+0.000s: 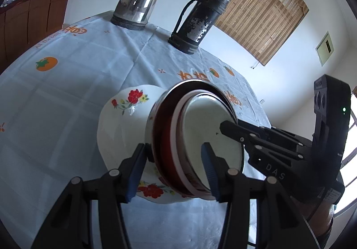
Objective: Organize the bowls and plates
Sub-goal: 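Lift the bowl stack and carry it over the floral plate stack, then lower the bowl stack onto the floral plates with both grippers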
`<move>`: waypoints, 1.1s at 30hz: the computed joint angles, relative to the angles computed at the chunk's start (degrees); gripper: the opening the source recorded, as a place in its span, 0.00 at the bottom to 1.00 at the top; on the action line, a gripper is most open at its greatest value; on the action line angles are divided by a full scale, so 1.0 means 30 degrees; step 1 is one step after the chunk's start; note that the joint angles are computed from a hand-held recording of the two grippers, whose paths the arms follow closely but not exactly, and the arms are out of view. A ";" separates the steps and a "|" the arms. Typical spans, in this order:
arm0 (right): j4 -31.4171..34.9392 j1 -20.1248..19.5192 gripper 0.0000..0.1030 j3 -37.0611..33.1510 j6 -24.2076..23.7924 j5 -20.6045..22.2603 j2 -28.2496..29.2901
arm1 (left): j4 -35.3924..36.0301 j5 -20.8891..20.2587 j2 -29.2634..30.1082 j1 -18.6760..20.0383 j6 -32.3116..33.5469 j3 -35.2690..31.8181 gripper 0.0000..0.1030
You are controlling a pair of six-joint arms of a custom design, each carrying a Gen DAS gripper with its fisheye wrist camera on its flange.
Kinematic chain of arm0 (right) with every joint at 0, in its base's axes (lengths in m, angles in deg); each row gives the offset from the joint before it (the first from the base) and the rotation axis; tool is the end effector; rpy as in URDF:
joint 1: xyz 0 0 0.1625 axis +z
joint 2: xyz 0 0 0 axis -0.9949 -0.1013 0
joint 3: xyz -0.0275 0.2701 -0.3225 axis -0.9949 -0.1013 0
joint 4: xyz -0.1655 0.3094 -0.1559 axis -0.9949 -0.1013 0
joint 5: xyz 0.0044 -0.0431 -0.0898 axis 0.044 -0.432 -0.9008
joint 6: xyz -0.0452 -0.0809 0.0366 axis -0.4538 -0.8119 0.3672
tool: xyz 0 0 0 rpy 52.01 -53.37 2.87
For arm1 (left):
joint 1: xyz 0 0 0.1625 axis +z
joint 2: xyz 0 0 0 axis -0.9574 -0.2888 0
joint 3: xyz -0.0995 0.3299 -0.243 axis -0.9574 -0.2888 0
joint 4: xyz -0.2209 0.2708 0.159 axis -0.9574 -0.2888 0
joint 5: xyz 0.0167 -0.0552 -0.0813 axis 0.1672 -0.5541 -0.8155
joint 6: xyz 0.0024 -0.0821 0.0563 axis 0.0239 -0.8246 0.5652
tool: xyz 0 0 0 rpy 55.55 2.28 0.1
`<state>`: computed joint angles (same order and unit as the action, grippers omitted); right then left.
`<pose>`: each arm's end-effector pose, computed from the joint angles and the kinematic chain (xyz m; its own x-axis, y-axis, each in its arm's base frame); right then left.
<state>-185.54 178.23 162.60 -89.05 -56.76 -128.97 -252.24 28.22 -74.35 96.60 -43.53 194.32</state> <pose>0.1198 -0.3904 0.2525 -0.6276 -0.4280 0.6503 -0.6818 0.7055 -0.1937 -0.2989 -0.3451 0.0065 -0.9603 0.0591 -0.2726 0.2174 0.7710 -0.5986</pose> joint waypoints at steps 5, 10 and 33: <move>-0.0096 0.0353 0.19 -0.0127 -0.0009 -0.0403 0.0283 | -0.0474 -0.0368 0.0117 0.0307 0.0012 0.0080 0.47; -0.0336 0.0466 0.19 -0.0232 0.0017 -0.0595 0.0602 | -0.0608 -0.0431 0.0135 0.0337 0.0089 0.0109 0.47; -0.0487 0.0658 0.19 -0.0741 0.0191 -0.0668 0.1364 | -0.1022 -0.0475 -0.0012 0.0774 0.0410 0.0239 0.47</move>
<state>-187.01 180.20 160.38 -88.48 -58.76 -124.88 -255.31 26.79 -74.38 98.92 -42.30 195.04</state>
